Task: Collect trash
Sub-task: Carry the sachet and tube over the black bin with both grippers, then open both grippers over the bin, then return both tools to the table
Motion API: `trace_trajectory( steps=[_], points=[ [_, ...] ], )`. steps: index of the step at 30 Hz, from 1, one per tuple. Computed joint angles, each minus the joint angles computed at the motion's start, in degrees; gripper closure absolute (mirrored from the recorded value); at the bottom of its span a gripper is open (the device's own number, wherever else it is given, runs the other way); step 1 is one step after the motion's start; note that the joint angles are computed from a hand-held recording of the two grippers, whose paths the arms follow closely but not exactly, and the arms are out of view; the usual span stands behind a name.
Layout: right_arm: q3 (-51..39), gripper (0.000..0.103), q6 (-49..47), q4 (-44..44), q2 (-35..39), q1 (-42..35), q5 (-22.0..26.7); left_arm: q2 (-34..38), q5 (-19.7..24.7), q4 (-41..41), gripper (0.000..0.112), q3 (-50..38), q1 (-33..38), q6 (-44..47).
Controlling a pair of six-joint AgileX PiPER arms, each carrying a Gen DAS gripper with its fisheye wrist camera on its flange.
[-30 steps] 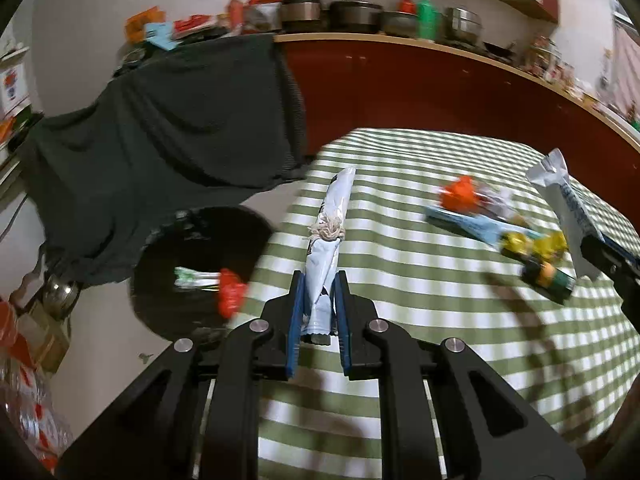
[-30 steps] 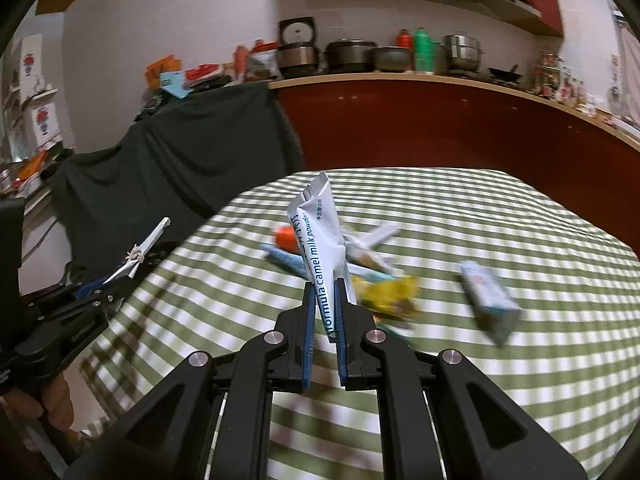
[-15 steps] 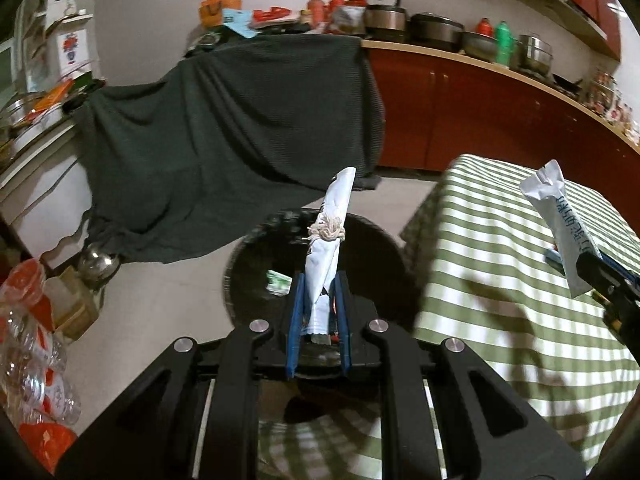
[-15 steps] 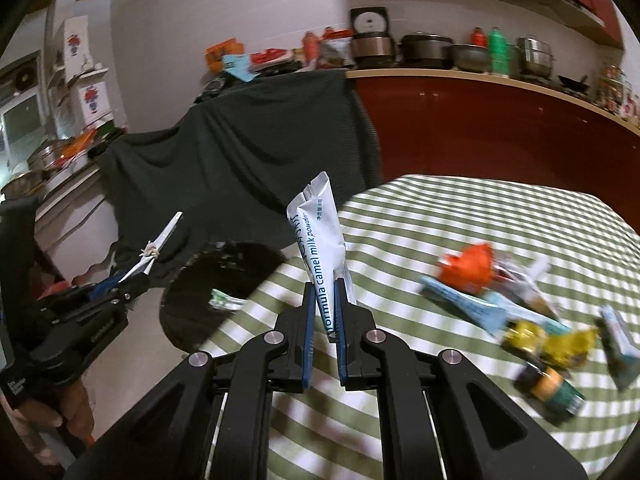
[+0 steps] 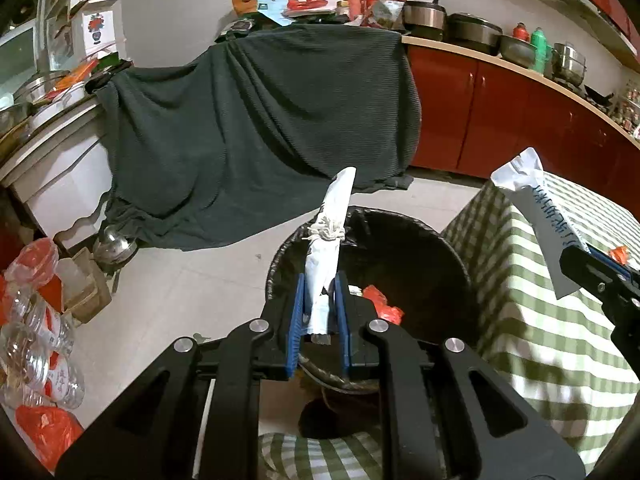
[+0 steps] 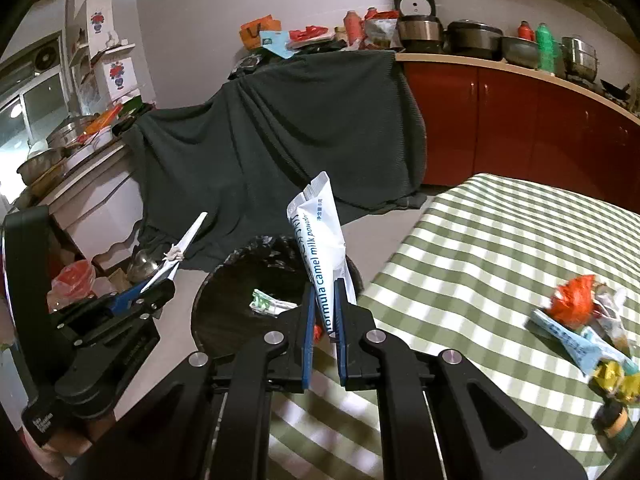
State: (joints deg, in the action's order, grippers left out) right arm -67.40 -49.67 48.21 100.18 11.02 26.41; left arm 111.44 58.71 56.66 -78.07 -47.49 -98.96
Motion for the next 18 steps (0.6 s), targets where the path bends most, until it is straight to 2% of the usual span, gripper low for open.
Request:
trace_trajectory(
  steps=[11, 14, 16, 18],
  points=[
    [-7.1, 0.093, 7.5, -5.1, 7.3, 4.5, -0.2, 2.2, -2.6, 1.1, 0.097, -0.7, 4.2, -0.4],
    [-10.0, 0.093, 10.3, -7.2, 9.9, 5.3, 0.5, 3.0, -5.5, 1.2, 0.097, -0.7, 5.9, 0.0],
    [-11.8, 0.090, 12.0, -8.2, 11.6, 5.4, 1.5, 3.9, -6.3, 0.5, 0.096, -1.5, 6.7, 1.2],
    [-13.0, 0.078, 13.8, -8.8, 12.9, 5.3, 2.0, 4.6, -7.6, 0.2, 0.093, -1.5, 7.7, 1.4]
  ],
)
